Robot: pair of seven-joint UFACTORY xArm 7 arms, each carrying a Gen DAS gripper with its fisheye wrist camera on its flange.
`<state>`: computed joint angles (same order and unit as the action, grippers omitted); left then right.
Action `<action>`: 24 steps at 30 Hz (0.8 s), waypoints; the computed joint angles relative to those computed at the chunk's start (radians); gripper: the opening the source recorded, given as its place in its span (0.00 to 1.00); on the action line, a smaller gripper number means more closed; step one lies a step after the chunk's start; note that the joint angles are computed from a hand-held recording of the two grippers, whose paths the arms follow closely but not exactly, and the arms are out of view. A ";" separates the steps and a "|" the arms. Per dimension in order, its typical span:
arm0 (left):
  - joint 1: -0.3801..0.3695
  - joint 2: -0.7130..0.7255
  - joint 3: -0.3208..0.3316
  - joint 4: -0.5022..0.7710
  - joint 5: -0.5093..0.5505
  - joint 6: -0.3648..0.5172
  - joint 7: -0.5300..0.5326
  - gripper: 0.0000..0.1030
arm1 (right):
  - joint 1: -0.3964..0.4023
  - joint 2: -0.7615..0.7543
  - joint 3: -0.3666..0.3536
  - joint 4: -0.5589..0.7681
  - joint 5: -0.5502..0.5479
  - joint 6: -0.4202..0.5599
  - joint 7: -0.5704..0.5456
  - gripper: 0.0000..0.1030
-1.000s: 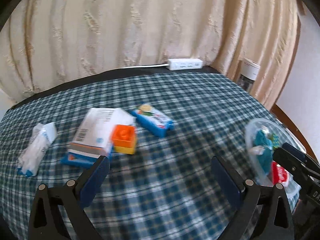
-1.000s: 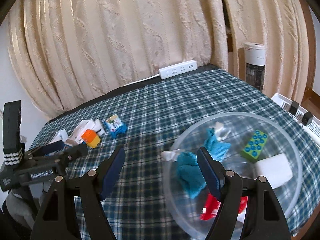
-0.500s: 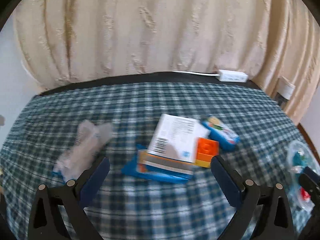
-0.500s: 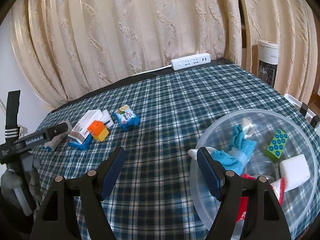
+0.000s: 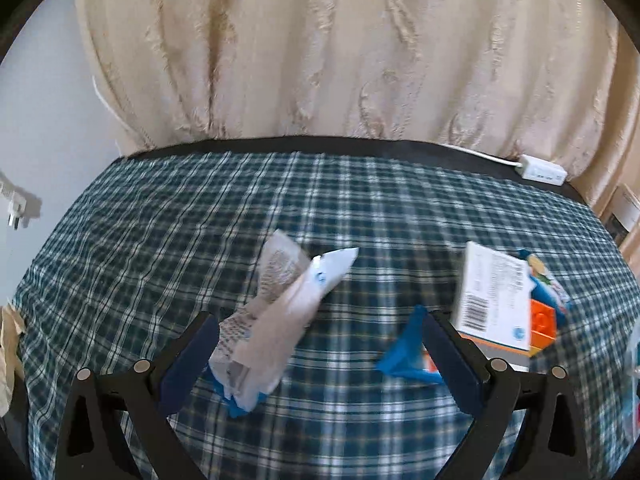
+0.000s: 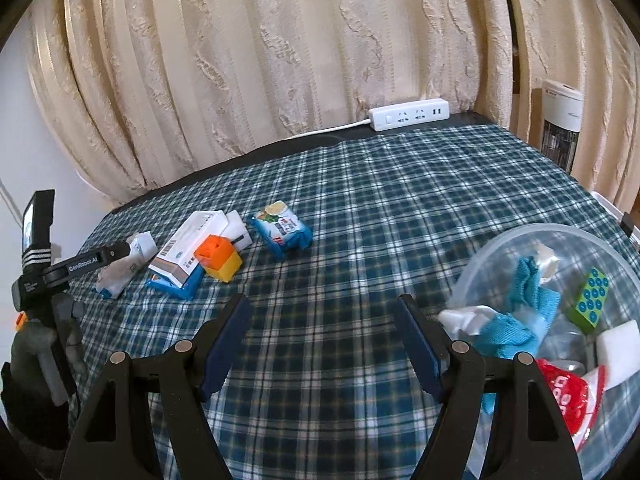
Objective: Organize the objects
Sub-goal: 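Move both grippers away from the bowl toward the remaining items, then grasp the white printed plastic bag with the left gripper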
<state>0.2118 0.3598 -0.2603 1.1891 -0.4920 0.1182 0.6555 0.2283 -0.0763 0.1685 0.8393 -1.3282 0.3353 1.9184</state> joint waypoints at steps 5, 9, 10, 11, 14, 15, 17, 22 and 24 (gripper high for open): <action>-0.025 0.041 0.049 0.041 0.049 0.027 -0.065 1.00 | 0.009 0.045 -0.007 0.042 0.023 -0.018 -0.041 0.73; -0.035 0.070 0.073 0.073 0.085 0.047 -0.110 1.00 | 0.024 0.092 -0.023 0.088 0.054 -0.038 -0.097 0.73; -0.040 0.079 0.082 0.085 0.097 0.053 -0.125 1.00 | 0.028 0.101 -0.028 0.096 0.060 -0.043 -0.106 0.73; -0.045 0.088 0.091 0.094 0.109 0.059 -0.140 1.00 | 0.032 0.114 -0.033 0.109 0.069 -0.050 -0.120 0.73; -0.049 0.111 0.104 0.120 0.138 0.075 -0.172 1.00 | 0.048 0.146 -0.048 0.139 0.092 -0.063 -0.157 0.73; -0.053 0.117 0.110 0.126 0.148 0.078 -0.184 1.00 | 0.053 0.158 -0.054 0.149 0.104 -0.068 -0.173 0.73; -0.065 0.131 0.128 0.141 0.175 0.084 -0.213 1.00 | 0.064 0.176 -0.066 0.164 0.132 -0.080 -0.206 0.73; -0.082 0.154 0.150 0.158 0.240 0.087 -0.260 0.96 | 0.092 0.218 -0.096 0.199 0.212 -0.102 -0.297 0.73; -0.087 0.161 0.153 0.163 0.262 0.091 -0.267 0.88 | 0.105 0.230 -0.107 0.211 0.235 -0.106 -0.322 0.73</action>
<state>0.1253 0.5207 -0.1078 1.3524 -0.2302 0.2095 0.3884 0.3331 0.1539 0.0613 1.0500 -1.0937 0.2292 1.5963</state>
